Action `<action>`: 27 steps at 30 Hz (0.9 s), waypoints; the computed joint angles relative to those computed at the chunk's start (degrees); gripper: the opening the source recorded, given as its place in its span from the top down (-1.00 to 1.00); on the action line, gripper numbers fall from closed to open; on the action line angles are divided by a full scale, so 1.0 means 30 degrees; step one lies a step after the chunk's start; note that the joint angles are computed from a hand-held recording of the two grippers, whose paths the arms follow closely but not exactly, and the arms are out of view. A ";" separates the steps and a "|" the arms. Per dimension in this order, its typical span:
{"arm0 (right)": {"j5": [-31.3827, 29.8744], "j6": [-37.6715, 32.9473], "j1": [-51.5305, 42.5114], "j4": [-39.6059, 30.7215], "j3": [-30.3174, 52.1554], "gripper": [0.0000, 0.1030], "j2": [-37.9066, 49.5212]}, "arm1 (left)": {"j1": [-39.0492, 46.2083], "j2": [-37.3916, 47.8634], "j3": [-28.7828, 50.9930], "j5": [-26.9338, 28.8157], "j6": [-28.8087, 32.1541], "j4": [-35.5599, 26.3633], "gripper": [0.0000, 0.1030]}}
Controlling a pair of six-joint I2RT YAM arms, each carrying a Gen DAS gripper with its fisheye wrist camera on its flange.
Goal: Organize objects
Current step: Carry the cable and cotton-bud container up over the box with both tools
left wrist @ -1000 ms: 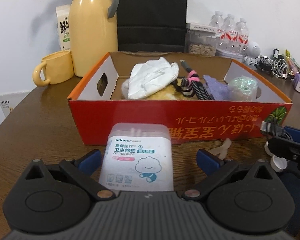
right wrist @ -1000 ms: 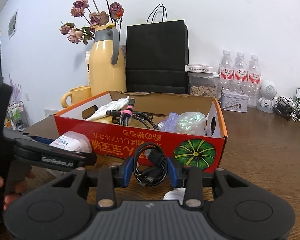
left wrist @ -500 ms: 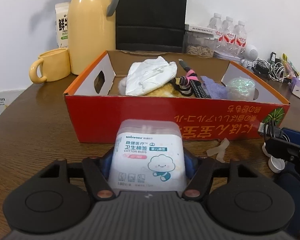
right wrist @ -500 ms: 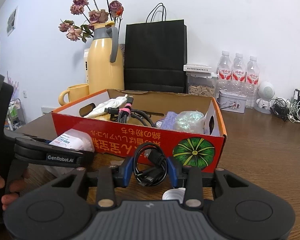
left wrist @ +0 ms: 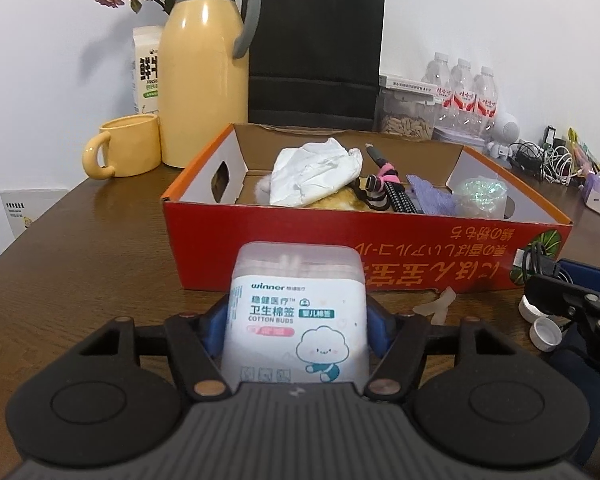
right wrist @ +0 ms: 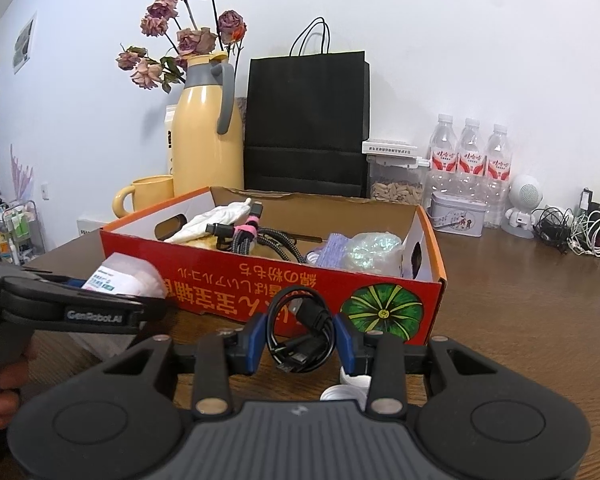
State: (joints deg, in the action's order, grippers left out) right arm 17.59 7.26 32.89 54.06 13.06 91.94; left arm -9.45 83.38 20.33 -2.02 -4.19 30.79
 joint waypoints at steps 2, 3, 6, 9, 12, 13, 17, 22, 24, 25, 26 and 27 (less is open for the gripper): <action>0.0103 -0.0032 0.0082 0.0111 -0.0069 0.31 -0.0113 | 0.0144 -0.0928 -0.0429 0.0338 -0.0128 -0.0284 -0.28; 0.0158 -0.0049 0.0130 0.0130 -0.0125 0.31 -0.0270 | 0.0191 -0.1458 -0.0628 0.0460 -0.0182 -0.0478 -0.28; 0.0399 -0.0171 0.0343 0.0020 -0.0267 0.31 -0.0991 | 0.0371 -0.3298 -0.1122 0.1033 -0.0243 -0.1182 -0.28; 0.0286 -0.0151 0.0334 -0.0378 -0.0325 0.31 -0.1966 | 0.0233 -0.4874 -0.1153 0.1195 -0.0260 -0.1936 -0.28; 0.0192 -0.0190 0.0274 -0.0866 -0.0011 0.31 -0.2622 | -0.0133 -0.5605 -0.0554 0.1266 -0.0320 -0.2494 -0.29; 0.0131 -0.0223 0.0211 -0.1101 0.0181 0.31 -0.2801 | -0.0283 -0.5628 -0.0294 0.1153 -0.0365 -0.2545 -0.29; 0.0080 -0.0499 -0.0107 -0.1827 0.1246 0.31 -0.3034 | -0.0778 -0.4899 0.1050 0.0740 -0.0494 -0.2384 -0.29; -0.0265 -0.0715 -0.0913 -0.2462 0.3097 0.31 -0.2153 | -0.1117 -0.2990 0.2954 0.0490 -0.0681 -0.1867 -0.29; -0.0427 -0.0692 -0.1276 -0.2575 0.3905 0.31 -0.1463 | -0.1224 -0.2054 0.3740 0.0457 -0.0812 -0.1656 -0.29; -0.0561 -0.0661 -0.1475 -0.2686 0.4357 0.31 -0.1078 | -0.1278 -0.1533 0.4153 0.0437 -0.0840 -0.1529 -0.29; -0.0729 -0.0680 -0.1682 -0.2794 0.4750 0.31 -0.0747 | -0.1295 -0.0987 0.4541 0.0441 -0.0842 -0.1361 -0.29; -0.0841 -0.0730 -0.1857 -0.2904 0.5189 0.31 -0.0365 | -0.1308 -0.0453 0.4929 0.0444 -0.0850 -0.1235 -0.29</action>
